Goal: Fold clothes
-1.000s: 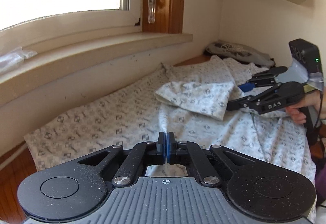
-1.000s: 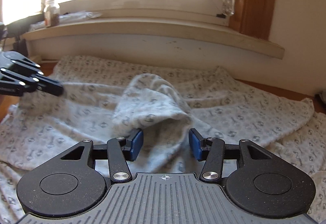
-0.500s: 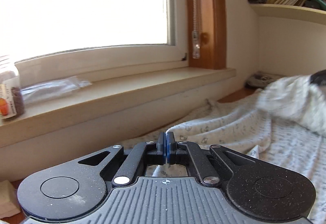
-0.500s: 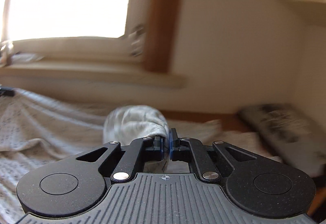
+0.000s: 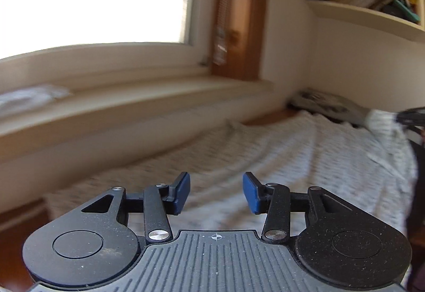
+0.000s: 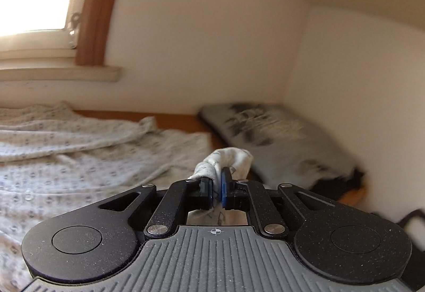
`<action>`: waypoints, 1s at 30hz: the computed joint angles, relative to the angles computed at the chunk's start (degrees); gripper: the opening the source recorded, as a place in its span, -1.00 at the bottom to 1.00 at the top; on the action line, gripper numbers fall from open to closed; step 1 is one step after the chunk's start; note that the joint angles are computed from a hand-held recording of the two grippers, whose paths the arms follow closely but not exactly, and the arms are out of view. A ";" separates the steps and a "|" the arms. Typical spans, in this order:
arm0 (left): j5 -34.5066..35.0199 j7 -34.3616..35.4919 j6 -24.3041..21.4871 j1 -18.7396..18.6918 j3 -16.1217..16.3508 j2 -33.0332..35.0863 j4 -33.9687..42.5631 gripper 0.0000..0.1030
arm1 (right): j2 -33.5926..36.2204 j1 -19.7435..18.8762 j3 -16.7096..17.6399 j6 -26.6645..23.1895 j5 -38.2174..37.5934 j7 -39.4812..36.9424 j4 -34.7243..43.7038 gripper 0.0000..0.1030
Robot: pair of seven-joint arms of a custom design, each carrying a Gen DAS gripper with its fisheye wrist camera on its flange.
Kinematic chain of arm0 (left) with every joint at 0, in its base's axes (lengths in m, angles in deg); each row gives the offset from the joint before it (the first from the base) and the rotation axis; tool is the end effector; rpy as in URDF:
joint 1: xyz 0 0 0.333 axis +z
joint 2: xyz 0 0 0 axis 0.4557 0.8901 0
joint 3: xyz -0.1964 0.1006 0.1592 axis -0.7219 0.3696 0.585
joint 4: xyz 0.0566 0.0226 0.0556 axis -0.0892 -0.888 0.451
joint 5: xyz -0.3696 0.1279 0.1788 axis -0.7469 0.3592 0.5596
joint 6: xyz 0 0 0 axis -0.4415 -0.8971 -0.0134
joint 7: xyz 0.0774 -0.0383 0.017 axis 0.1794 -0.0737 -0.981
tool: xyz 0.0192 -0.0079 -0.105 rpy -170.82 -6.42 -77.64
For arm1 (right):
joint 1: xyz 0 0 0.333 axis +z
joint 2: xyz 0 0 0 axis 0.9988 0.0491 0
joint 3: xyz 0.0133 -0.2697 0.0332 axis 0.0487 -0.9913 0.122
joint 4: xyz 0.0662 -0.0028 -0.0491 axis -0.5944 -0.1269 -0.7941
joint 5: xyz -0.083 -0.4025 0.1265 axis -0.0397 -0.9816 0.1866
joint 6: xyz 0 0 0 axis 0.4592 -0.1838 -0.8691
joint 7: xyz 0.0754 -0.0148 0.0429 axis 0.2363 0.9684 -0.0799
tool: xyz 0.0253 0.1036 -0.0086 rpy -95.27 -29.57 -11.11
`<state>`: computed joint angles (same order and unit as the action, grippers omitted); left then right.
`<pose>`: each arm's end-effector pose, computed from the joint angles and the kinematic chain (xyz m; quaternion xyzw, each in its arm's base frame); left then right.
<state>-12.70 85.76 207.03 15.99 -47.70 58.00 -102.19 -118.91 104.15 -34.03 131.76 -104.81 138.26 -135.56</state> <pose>0.6182 -0.2429 0.5819 -0.3974 0.7452 -0.4955 0.2030 0.3685 0.3150 0.6390 -0.6631 0.5212 -0.4139 0.3426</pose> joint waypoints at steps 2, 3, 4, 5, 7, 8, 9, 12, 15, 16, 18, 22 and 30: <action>4.83 -4.01 -2.06 -1.14 -0.35 2.36 2.97 0.07 | 3.24 0.28 0.06 2.05 0.76 0.68 1.21 -0.85; 7.04 -5.76 -3.11 -1.67 -0.61 3.65 4.65 0.09 | 5.26 0.26 0.31 2.76 0.89 1.26 2.47 -0.85; 8.76 -6.75 -3.70 -2.19 -1.02 4.99 6.42 0.16 | 7.43 0.35 0.27 3.87 1.01 1.81 3.83 -0.85; 10.23 -7.55 -4.42 -2.64 -1.43 6.50 8.31 0.25 | 8.96 0.65 -0.23 5.26 1.26 2.07 4.43 -0.85; 13.74 -10.27 -5.95 -3.79 -1.96 9.71 12.44 0.29 | 11.79 1.43 -1.22 7.32 2.21 2.35 5.79 -0.85; 15.60 -11.97 -6.94 -4.39 -2.07 11.47 14.70 0.30 | 12.85 1.90 -1.92 8.48 2.88 2.20 6.29 -0.85; 17.06 -13.23 -7.44 -4.74 -2.15 12.69 16.01 0.30 | 13.94 2.39 -2.62 9.54 3.68 1.80 6.86 -0.84; 21.26 -16.85 -9.21 -5.96 -2.26 16.54 20.32 0.31 | 17.57 4.24 -4.85 11.33 7.17 -1.84 9.35 -0.82; 25.45 -19.52 -11.61 -6.88 -1.86 18.90 23.03 0.31 | 21.06 6.17 -6.81 12.11 11.33 -7.58 11.98 -0.79; 26.58 -20.35 -11.71 -7.07 -1.65 19.38 23.34 0.31 | 22.01 6.78 -7.43 12.38 12.84 -9.84 12.63 -0.79; 27.92 -21.82 -12.09 -6.99 -1.44 19.79 23.40 0.31 | 23.54 7.97 -8.83 13.44 16.66 -14.65 13.32 -0.79; 28.16 -24.28 -13.27 -6.07 -1.69 21.04 25.25 0.30 | 25.13 9.39 -10.70 14.98 24.03 -23.00 13.49 -0.78; 38.27 -28.79 -15.60 -8.69 1.55 26.96 34.34 0.26 | 29.17 8.63 -10.43 14.82 28.04 -26.60 17.25 -0.79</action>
<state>25.57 56.97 191.44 7.30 -46.14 84.96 -67.85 -89.73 112.78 -44.45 146.58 -76.77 111.66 -118.31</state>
